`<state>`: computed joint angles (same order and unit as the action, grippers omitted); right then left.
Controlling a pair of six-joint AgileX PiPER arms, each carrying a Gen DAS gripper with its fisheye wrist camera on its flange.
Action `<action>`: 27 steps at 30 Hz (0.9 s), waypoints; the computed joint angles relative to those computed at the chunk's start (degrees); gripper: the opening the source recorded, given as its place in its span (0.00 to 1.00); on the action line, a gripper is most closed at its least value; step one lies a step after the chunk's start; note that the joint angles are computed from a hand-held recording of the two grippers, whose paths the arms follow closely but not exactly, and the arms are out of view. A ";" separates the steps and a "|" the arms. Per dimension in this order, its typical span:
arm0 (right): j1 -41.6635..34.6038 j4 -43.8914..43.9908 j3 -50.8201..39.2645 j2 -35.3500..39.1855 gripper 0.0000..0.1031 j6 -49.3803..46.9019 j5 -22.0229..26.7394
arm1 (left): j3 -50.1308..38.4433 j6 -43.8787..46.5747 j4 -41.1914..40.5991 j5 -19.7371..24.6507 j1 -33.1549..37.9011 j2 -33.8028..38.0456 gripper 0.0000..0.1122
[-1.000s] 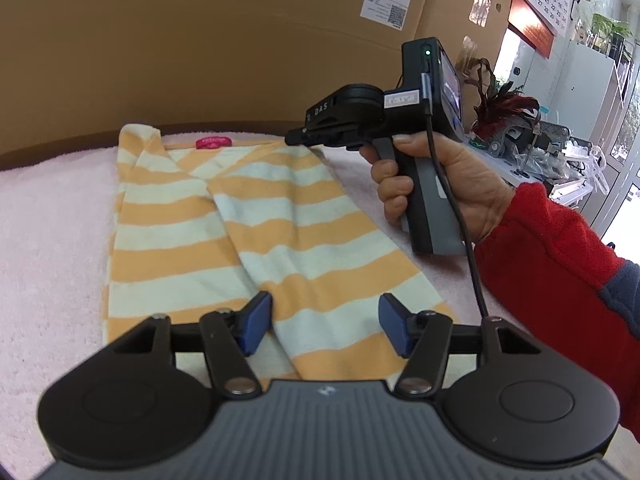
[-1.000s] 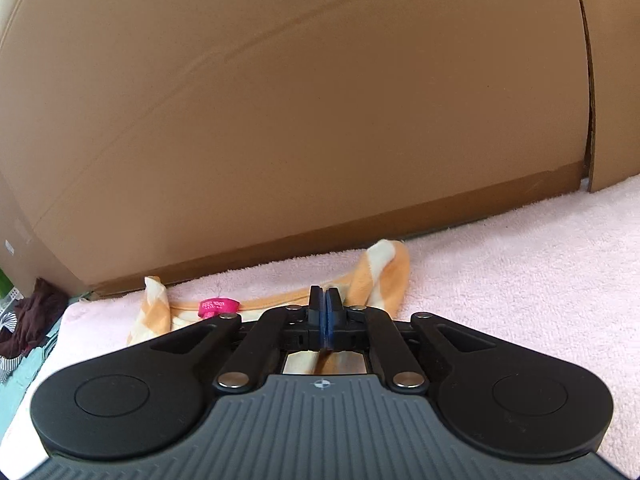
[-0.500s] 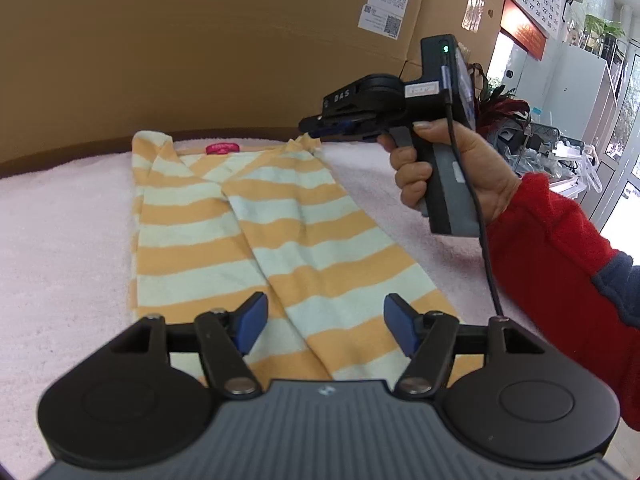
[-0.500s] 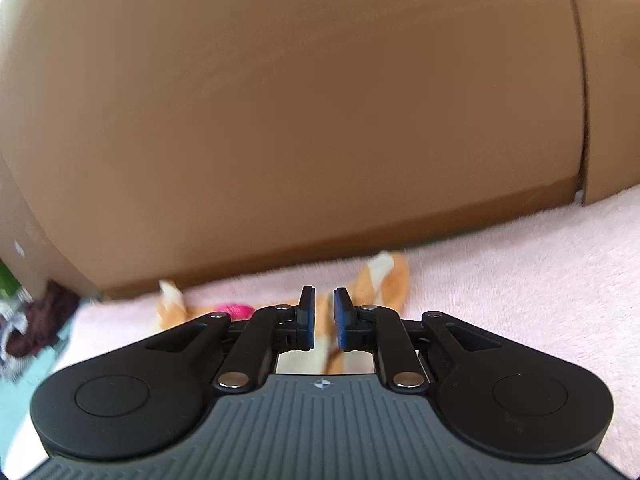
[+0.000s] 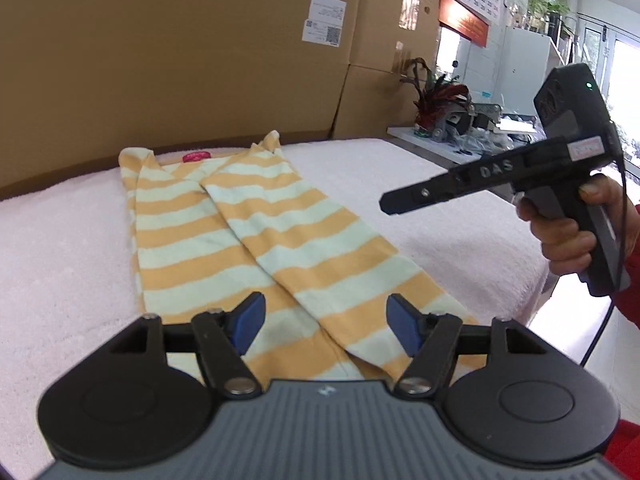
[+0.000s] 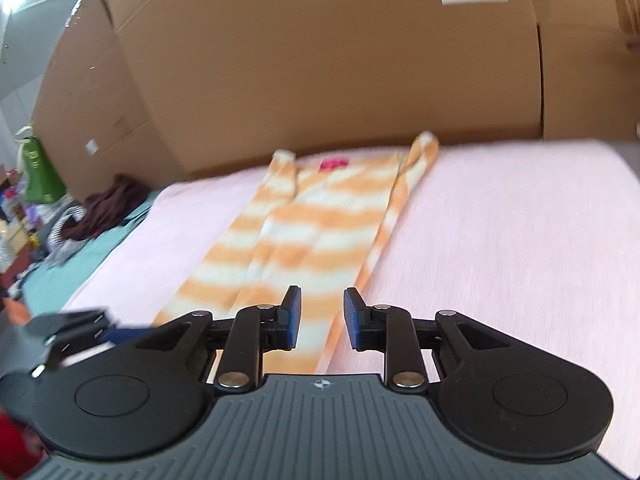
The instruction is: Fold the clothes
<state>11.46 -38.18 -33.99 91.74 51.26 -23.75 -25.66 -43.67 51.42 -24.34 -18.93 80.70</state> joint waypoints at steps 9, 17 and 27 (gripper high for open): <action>10.92 3.28 14.35 -14.46 0.26 -2.60 2.18 | 9.02 -21.98 28.99 -9.39 6.96 -11.83 0.62; 18.90 21.51 16.72 -13.86 0.26 -15.48 4.52 | 11.75 -12.76 16.88 -4.02 -2.08 -10.73 0.64; 19.48 27.81 17.77 -6.56 0.19 -17.83 -5.79 | 10.52 -15.93 19.59 -9.85 1.16 -7.99 0.56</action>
<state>30.95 -10.36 -16.21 85.18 33.44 -29.54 -15.14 -59.60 71.01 -34.20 -17.77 72.71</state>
